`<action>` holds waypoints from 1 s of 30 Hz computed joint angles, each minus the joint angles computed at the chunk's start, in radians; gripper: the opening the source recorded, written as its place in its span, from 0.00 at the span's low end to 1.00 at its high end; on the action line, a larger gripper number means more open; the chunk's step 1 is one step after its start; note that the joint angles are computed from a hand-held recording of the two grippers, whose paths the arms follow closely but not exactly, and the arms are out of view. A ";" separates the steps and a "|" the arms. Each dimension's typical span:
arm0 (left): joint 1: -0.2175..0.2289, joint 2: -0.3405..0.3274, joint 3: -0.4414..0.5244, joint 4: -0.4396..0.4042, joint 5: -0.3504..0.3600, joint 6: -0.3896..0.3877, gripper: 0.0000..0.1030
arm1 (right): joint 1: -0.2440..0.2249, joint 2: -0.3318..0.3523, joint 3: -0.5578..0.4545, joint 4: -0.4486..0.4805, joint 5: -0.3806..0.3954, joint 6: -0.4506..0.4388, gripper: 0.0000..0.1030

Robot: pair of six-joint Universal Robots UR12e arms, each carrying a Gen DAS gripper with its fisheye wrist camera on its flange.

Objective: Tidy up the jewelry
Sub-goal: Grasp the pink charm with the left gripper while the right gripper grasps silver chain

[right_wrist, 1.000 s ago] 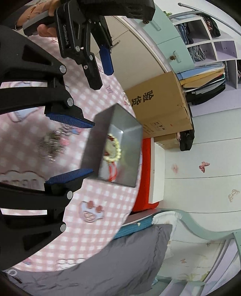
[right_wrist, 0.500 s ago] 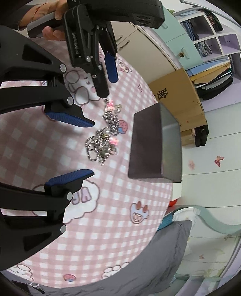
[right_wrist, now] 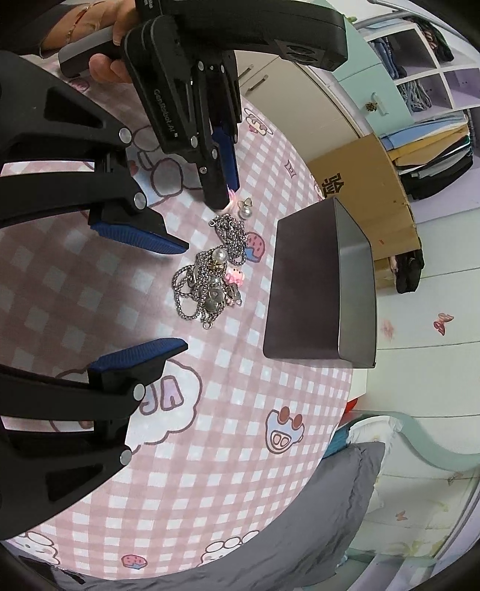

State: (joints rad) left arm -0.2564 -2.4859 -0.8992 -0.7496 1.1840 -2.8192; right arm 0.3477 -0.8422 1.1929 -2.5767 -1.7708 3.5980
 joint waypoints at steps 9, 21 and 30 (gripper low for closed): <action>0.018 0.013 -0.018 0.024 -0.035 -0.033 0.18 | 0.008 0.035 -0.062 0.039 -0.021 -0.074 0.41; 0.029 0.031 -0.044 0.034 -0.062 -0.034 0.18 | 0.018 0.077 -0.134 0.121 -0.078 -0.140 0.14; 0.042 0.043 -0.048 0.041 -0.137 -0.041 0.18 | 0.019 0.032 -0.084 0.045 -0.056 -0.127 0.13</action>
State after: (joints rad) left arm -0.2141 -2.4426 -0.9471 -0.7085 1.0467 -2.8599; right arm 0.3670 -0.8103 1.1093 -2.5317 -1.8269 3.4705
